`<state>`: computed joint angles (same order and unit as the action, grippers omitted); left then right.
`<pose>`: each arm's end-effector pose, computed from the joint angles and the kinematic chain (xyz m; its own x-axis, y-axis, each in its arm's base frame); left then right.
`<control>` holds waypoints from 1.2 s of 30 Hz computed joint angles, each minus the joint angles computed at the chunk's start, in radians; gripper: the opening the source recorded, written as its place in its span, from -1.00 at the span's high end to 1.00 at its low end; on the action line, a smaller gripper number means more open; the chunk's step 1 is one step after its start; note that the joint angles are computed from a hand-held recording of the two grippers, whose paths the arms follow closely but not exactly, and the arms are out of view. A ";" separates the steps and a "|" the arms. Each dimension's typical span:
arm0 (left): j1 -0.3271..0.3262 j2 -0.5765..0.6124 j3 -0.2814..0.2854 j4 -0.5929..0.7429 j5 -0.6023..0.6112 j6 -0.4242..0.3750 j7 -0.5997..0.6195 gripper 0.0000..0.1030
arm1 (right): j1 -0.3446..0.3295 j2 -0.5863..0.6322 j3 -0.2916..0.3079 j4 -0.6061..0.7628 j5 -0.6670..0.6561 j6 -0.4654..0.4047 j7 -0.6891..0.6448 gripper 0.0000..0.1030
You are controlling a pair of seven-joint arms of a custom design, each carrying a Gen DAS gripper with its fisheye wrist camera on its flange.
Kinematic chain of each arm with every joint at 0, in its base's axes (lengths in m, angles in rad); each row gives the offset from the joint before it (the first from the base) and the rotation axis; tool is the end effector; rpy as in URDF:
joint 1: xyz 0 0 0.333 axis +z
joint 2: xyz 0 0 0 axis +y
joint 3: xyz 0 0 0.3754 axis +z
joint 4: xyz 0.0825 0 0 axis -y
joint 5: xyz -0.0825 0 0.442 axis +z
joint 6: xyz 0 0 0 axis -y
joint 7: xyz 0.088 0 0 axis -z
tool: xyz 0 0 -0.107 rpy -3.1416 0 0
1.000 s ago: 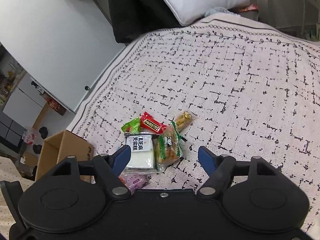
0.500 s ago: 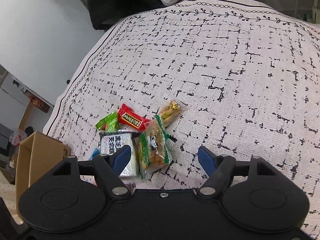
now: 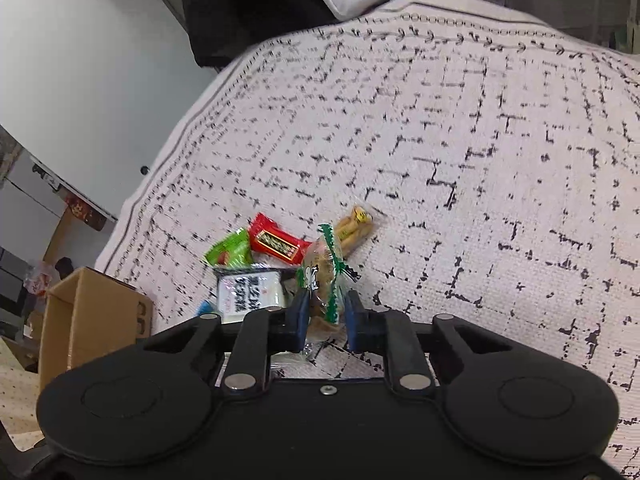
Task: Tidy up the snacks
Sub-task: 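Grasp the orange packet with the left tool while the right tool grasps the clear peanut bag, then carry both packets into the cardboard box and open both tools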
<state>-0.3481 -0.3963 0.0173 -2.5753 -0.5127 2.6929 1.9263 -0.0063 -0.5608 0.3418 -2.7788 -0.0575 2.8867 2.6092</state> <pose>0.4479 -0.1364 0.4728 -0.3324 -0.9105 0.2459 -0.8427 0.1696 -0.5110 0.3875 0.1400 0.4512 -0.4646 -0.7972 -0.3854 -0.6330 0.6034 -0.4849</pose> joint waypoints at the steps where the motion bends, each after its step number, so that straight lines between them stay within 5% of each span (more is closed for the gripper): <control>1: 0.002 -0.007 -0.001 0.000 0.001 -0.003 -0.002 0.56 | -0.002 -0.009 0.003 -0.002 -0.003 0.003 0.002 0.67; 36: 0.014 -0.268 0.071 -0.041 0.233 0.005 -0.179 0.56 | -0.022 -0.182 0.147 -0.010 0.081 0.156 -0.071 0.69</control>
<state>-0.3339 -0.6639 0.0879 -2.6162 -0.2798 2.6980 1.7476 -0.0279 -0.7428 0.4893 -2.7886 0.0230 3.0424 2.5378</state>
